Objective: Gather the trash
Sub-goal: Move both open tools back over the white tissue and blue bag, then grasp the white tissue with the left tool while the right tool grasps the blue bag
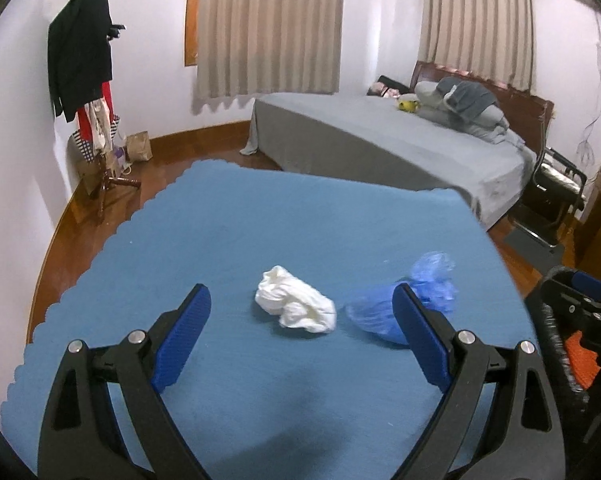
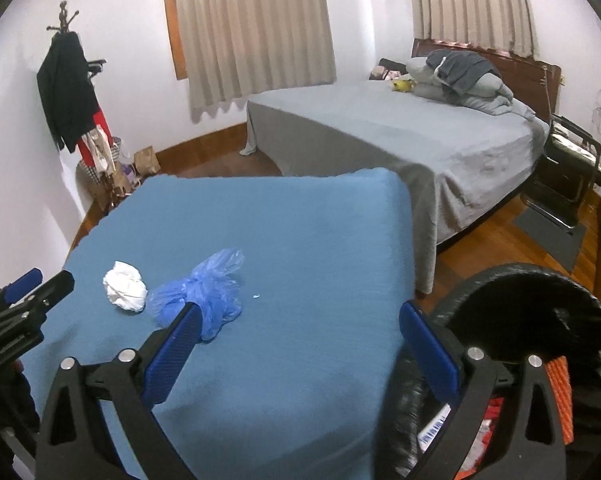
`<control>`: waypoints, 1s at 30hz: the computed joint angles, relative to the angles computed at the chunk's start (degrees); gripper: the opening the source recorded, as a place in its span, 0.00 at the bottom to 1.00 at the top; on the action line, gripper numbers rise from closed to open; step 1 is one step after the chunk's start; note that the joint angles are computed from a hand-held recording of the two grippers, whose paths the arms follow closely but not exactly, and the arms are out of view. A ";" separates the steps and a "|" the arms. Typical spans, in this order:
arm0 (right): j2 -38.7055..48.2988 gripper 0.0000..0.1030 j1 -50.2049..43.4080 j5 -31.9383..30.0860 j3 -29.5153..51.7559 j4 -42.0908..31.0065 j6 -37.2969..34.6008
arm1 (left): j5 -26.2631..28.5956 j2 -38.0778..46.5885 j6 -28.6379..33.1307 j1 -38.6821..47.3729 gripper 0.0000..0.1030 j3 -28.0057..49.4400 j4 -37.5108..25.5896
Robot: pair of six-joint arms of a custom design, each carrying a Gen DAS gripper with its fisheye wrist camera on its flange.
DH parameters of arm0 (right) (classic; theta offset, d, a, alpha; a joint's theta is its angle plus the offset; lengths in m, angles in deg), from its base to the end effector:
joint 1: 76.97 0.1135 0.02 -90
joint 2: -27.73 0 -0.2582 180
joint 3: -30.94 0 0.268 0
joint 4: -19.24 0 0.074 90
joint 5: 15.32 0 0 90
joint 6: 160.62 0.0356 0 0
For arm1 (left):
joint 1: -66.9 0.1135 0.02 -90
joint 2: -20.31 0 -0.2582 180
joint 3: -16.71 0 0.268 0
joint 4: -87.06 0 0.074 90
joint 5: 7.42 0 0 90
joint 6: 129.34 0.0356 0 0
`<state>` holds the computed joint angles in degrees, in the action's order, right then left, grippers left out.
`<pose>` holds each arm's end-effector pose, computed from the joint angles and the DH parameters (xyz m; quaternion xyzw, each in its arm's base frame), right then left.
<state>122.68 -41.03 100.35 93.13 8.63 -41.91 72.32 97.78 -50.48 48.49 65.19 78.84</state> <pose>0.2882 0.1899 0.1529 0.0313 0.8992 0.0340 0.4352 0.2726 -0.0841 0.1697 0.0169 0.8929 -0.0355 0.4486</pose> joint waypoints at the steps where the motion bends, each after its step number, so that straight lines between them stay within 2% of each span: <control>1: 1.59 0.94 -0.09 -0.06 1.13 0.13 -0.29 | 0.33 1.07 0.26 0.48 0.86 0.42 0.34; 4: 4.94 0.94 -0.34 -0.22 3.49 0.41 -0.70 | 1.69 6.10 1.14 2.22 0.82 2.41 1.91; 11: 8.76 0.94 -1.32 -1.35 6.18 1.12 -1.74 | 4.53 16.09 2.16 4.79 0.81 7.24 3.93; 20: 11.80 0.94 -1.18 -1.01 8.88 0.27 -1.96 | 8.36 25.46 1.93 6.87 0.72 14.66 0.51; 28: 12.93 0.94 -1.35 -3.42 10.12 0.41 -2.39 | 12.46 27.22 2.97 6.86 0.42 15.87 0.56; 30: 13.26 0.94 -1.16 -3.87 10.53 0.44 -2.34 | 12.94 26.57 3.18 7.09 0.38 15.03 1.17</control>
<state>135.94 -42.19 96.47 103.65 9.07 -44.25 85.25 124.36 -47.30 55.58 80.22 80.01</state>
